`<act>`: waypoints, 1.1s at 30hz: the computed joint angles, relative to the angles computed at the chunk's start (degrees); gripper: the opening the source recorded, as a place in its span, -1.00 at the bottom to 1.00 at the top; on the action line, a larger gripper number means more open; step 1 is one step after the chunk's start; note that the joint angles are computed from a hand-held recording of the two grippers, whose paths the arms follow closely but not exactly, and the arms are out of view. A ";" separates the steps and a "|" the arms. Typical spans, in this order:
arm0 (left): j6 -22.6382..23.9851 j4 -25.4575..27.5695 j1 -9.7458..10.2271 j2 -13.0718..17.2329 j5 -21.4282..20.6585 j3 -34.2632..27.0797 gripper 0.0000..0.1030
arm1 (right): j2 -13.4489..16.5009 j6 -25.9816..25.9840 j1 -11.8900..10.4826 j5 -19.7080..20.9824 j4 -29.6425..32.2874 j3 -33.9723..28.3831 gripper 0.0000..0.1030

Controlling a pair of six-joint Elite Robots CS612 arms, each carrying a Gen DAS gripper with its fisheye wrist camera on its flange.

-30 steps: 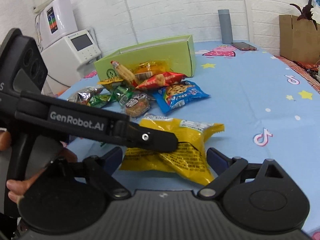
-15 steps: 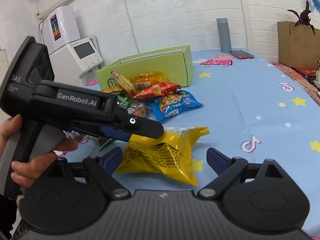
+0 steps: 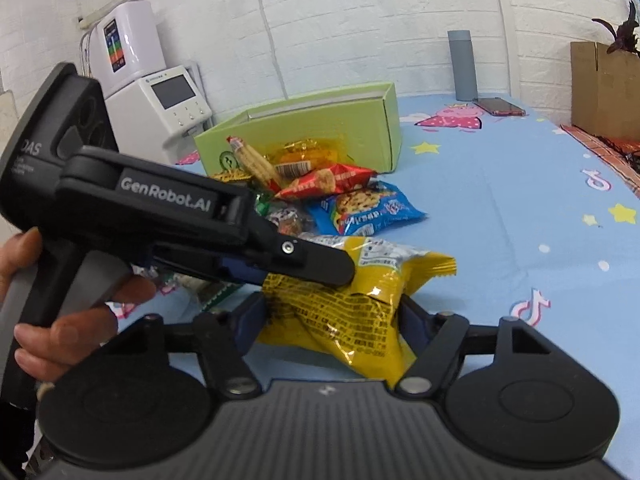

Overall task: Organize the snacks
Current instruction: 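Carry the yellow chip bag into the green box and open the left gripper, then move the left gripper over the clear red-zip bag of dates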

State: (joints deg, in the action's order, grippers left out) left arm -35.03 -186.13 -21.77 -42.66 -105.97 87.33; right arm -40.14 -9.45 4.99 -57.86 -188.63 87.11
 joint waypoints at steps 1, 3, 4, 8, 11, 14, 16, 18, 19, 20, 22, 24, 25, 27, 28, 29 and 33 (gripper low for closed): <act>0.47 -0.28 0.06 -0.16 0.71 -0.22 -0.32 | 0.14 -0.11 0.15 -0.04 -0.21 -0.64 0.46; 0.99 -0.84 0.48 -0.37 1.80 -0.92 -0.31 | 0.59 -0.72 0.50 0.08 -0.14 -2.53 0.47; 1.14 -1.24 0.77 -0.40 2.20 -1.38 -0.31 | 0.93 -1.21 0.70 0.28 -0.12 -3.78 0.49; 2.84 -0.94 2.18 -0.28 5.42 -4.88 -0.30 | 2.95 -4.19 1.83 0.97 1.43 -10.56 0.50; 5.19 0.68 3.22 0.46 8.28 -8.75 -0.29 | 5.74 -6.36 2.88 1.49 4.90 -18.64 0.50; 6.70 4.02 4.41 2.45 10.47 -14.22 -0.29 | 9.21 -7.83 3.83 1.78 10.22 -27.56 0.52; 7.71 6.76 5.12 4.24 11.43 -18.06 -0.28 | 12.12 -8.72 4.45 1.45 14.77 -34.21 0.52; 8.50 9.92 5.90 6.32 11.76 -21.95 -0.27 | 15.52 -9.96 4.96 0.62 20.04 -41.40 0.53; 8.52 11.69 6.23 7.49 11.90 -24.01 -0.26 | 17.26 -10.23 5.16 0.37 22.74 -44.92 0.53; 8.64 13.08 6.54 8.50 11.98 -25.68 -0.24 | 19.08 -10.52 5.36 0.13 25.71 -48.51 0.53; 8.59 15.56 7.19 10.21 11.33 -28.39 -0.17 | 22.12 -11.29 5.65 -0.58 29.75 -54.23 0.61; 8.20 16.68 7.63 10.97 11.08 -29.37 -0.06 | 23.79 -11.12 5.82 -2.06 30.63 -57.11 0.72; 8.32 15.73 7.73 10.78 11.41 -28.69 -0.02 | 23.68 -10.75 5.80 -2.59 29.26 -56.67 0.72; 8.46 12.87 7.71 9.63 12.42 -26.25 0.06 | 22.06 -9.68 5.34 -1.81 25.09 -53.13 0.78; 8.25 11.38 7.68 8.97 12.73 -24.90 0.15 | 20.78 -8.93 5.05 -1.16 22.77 -50.49 0.81; 8.03 9.70 7.59 7.98 12.98 -23.06 0.20 | 19.39 -8.34 4.78 -0.76 20.46 -47.59 0.81; 7.74 3.42 6.76 3.75 13.62 -15.04 0.26 | 13.14 -7.27 3.78 1.30 13.75 -34.74 0.81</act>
State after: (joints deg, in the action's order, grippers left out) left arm -27.29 -182.71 -15.00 -38.91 -92.35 72.29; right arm -27.00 -16.72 8.77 -56.56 -174.88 52.37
